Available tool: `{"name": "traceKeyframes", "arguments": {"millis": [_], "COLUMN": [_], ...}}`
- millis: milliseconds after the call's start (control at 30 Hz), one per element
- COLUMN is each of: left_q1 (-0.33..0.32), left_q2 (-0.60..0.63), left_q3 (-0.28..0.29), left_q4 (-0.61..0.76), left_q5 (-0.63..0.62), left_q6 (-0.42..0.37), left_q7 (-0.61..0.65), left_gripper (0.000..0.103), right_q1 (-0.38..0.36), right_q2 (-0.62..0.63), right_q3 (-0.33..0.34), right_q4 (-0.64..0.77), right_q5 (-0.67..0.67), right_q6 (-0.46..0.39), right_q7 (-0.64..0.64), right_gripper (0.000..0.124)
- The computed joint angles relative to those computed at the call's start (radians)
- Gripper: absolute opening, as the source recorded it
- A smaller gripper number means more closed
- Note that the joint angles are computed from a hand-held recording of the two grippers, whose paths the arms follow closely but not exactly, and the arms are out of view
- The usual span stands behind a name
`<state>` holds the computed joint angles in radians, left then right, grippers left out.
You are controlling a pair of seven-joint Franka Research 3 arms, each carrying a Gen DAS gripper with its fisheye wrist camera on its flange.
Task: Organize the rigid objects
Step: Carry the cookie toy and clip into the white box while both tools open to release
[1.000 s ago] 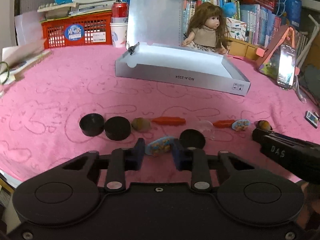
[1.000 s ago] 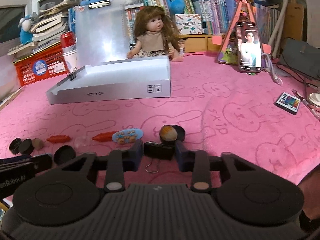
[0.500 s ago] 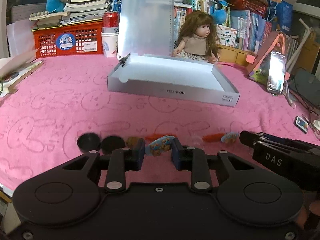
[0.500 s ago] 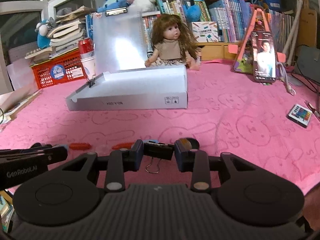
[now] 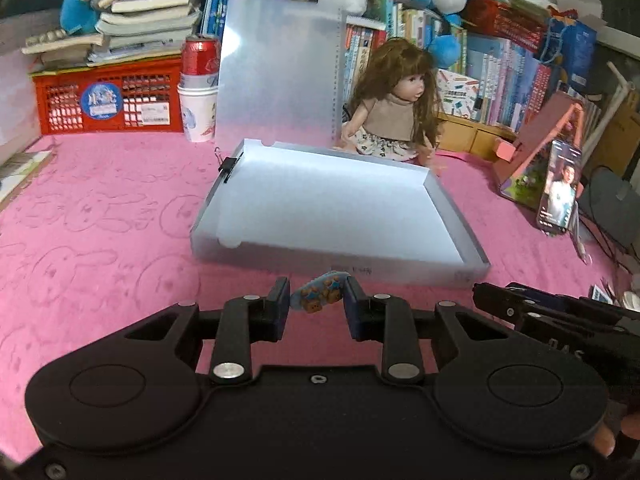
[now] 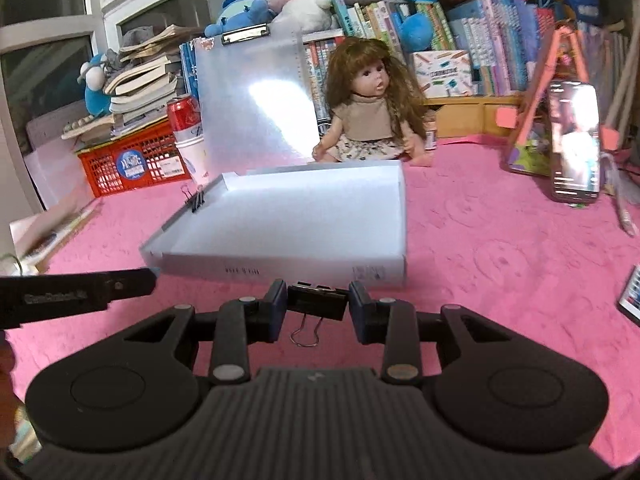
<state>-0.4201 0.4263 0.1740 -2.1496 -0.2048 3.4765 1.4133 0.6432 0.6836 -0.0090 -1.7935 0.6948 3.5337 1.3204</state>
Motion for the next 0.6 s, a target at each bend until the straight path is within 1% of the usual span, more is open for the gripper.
{"name": "traceKeyframes", "arguments": {"millis": [33, 100, 133, 200, 233, 267, 300, 400, 433, 500, 533, 600], "left_q1": [0.057, 0.170, 0.188, 0.207, 0.210, 0.223, 0.228, 0.256, 0.259, 0.253, 0.244, 0.245], "left_q2": [0.013, 0.047, 0.063, 0.102, 0.119, 0.138, 0.162, 0.218, 0.241, 0.288, 0.305, 0.339], "left_q3": [-0.043, -0.130, -0.140, -0.144, -0.141, -0.150, -0.151, -0.175, -0.176, -0.164, -0.152, -0.151], "left_q4": [0.040, 0.125, 0.161, 0.238, 0.267, 0.301, 0.344, 0.444, 0.484, 0.560, 0.584, 0.632], "left_q5": [0.035, 0.113, 0.124, 0.152, 0.164, 0.181, 0.194, 0.227, 0.239, 0.268, 0.282, 0.310], "left_q6": [-0.038, -0.118, -0.147, -0.195, -0.210, -0.229, -0.262, -0.340, -0.369, -0.420, -0.434, -0.461], "left_q7": [-0.021, -0.073, -0.090, -0.114, -0.124, -0.130, -0.139, -0.164, -0.173, -0.198, -0.216, -0.236], "left_gripper": [0.027, 0.027, 0.027, 0.027, 0.027, 0.027, 0.027, 0.027, 0.027, 0.027, 0.027, 0.027], "right_q1": [-0.017, -0.018, -0.016, -0.028, -0.029, -0.024, -0.022, -0.017, -0.025, -0.054, -0.065, -0.079], "right_q2": [0.006, 0.025, 0.037, 0.061, 0.078, 0.095, 0.116, 0.185, 0.207, 0.249, 0.272, 0.308], "right_q3": [0.006, -0.018, -0.036, -0.055, -0.071, -0.093, -0.112, -0.161, -0.164, -0.148, -0.145, -0.140], "right_q4": [0.025, 0.078, 0.111, 0.173, 0.211, 0.247, 0.286, 0.405, 0.445, 0.525, 0.569, 0.632], "right_q5": [-0.012, -0.024, -0.036, -0.068, -0.081, -0.094, -0.110, -0.168, -0.185, -0.218, -0.235, -0.268], "right_q6": [-0.030, -0.089, -0.132, -0.213, -0.259, -0.300, -0.339, -0.432, -0.461, -0.522, -0.555, -0.596], "right_q7": [0.003, 0.009, 0.015, 0.041, 0.060, 0.084, 0.106, 0.170, 0.186, 0.206, 0.220, 0.247], "right_gripper": [0.038, 0.038, 0.038, 0.038, 0.038, 0.038, 0.038, 0.038, 0.038, 0.038, 0.038, 0.038]}}
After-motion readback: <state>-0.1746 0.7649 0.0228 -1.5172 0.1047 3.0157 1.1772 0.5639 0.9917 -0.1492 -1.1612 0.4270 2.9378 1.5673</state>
